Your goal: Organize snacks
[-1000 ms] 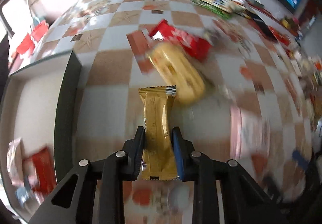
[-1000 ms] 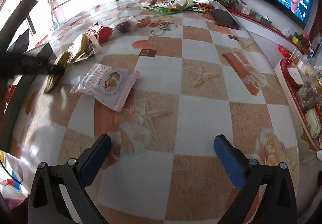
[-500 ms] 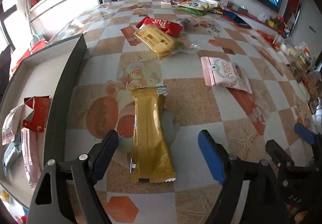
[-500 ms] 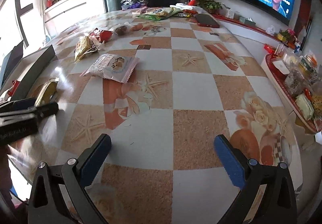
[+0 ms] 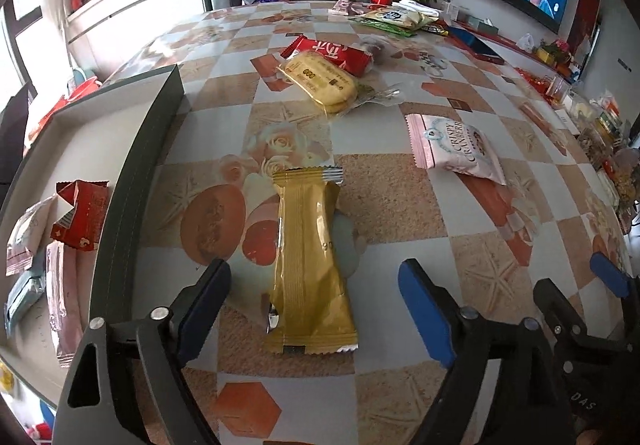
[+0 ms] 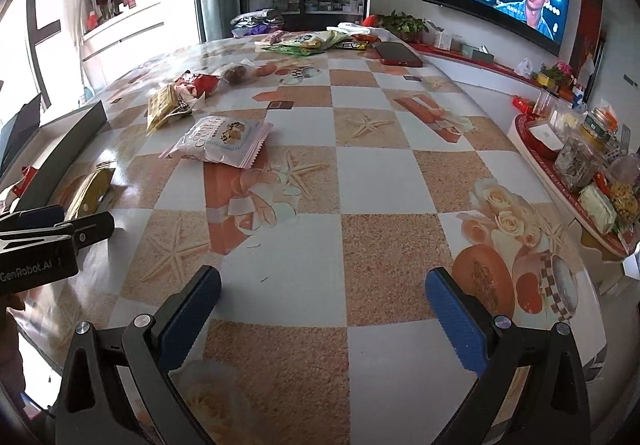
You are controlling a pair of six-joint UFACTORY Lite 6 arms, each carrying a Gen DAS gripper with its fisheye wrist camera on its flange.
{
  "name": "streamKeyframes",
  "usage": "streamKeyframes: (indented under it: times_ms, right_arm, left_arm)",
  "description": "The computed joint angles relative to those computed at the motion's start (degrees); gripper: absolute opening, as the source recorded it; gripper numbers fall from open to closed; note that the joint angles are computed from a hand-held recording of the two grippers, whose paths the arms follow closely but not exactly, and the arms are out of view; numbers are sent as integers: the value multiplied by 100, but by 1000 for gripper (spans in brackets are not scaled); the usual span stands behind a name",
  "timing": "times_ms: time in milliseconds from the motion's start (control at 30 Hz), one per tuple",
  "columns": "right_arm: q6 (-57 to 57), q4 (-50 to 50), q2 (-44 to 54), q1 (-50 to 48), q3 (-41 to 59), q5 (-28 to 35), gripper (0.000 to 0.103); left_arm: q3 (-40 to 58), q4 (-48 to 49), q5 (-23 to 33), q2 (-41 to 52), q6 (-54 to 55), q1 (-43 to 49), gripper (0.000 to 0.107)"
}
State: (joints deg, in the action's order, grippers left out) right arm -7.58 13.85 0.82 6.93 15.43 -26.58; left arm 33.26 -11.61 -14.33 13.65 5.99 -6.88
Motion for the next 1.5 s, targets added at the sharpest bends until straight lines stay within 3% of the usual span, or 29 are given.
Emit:
streamKeyframes:
  times_ms: [33,367,1500]
  right_arm:
    - [0,5,-4,4,-6,-6,103]
    - [73,-29,-37,47,-163,-290,103]
    - [72,-5,-103,65,-214,-326,103]
  left_arm:
    - [44,-55,61,61,54,10,103]
    - [-88,-88,-171,83,35,-30,103]
    - [-100,-56,-203,66,3,-25,103]
